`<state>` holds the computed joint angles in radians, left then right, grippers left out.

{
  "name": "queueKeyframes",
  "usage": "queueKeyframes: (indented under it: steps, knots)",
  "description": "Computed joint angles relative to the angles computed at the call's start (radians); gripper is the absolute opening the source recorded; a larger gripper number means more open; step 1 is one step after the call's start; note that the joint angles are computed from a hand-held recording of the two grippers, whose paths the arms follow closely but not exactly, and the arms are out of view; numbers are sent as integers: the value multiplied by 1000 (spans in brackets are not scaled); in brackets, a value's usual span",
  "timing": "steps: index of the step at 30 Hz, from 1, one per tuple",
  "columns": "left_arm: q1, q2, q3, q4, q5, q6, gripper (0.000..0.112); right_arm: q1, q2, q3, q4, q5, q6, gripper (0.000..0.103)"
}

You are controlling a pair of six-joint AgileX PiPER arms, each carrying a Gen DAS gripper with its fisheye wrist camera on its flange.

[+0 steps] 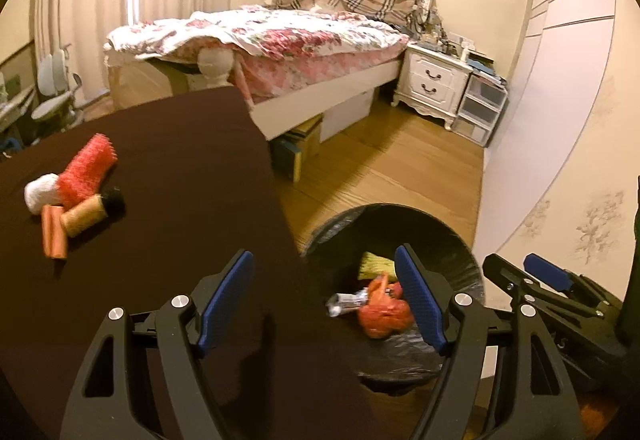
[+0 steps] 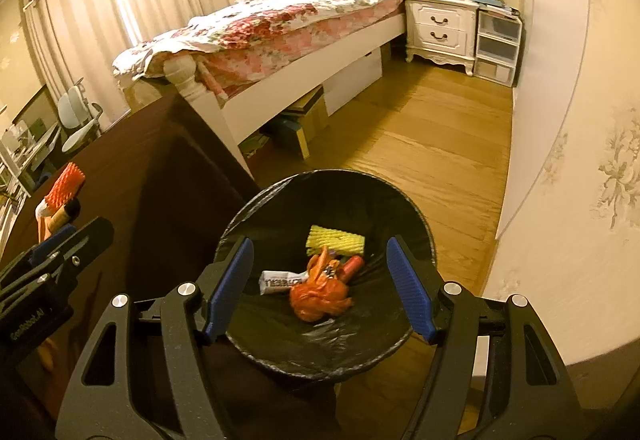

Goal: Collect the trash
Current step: 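Move both tools back over the table toward the remaining items, then grasp the salmon-coloured block upright with the left tool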

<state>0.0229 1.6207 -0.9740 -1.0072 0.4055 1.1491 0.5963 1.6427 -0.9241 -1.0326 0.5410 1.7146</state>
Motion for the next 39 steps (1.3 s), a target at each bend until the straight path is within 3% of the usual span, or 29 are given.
queueKeyframes:
  steps: [10, 16, 28, 35, 39]
  knots:
    - [130, -31, 24, 21, -29, 13, 73, 83, 78, -123, 75, 16, -78, 68]
    - [239, -1, 0, 79, -34, -31, 73, 142, 183, -280, 178, 21, -216, 68]
    - [355, 140, -173, 319, -39, -279, 73, 212, 395, -625, 408, 81, -558, 68]
    - [381, 223, -288, 397, 19, -355, 67, 197, 504, -845, 513, 173, -727, 68]
    - [389, 276, -368, 438, 102, -397, 56, 186, 586, -1001, 574, 221, -805, 68]
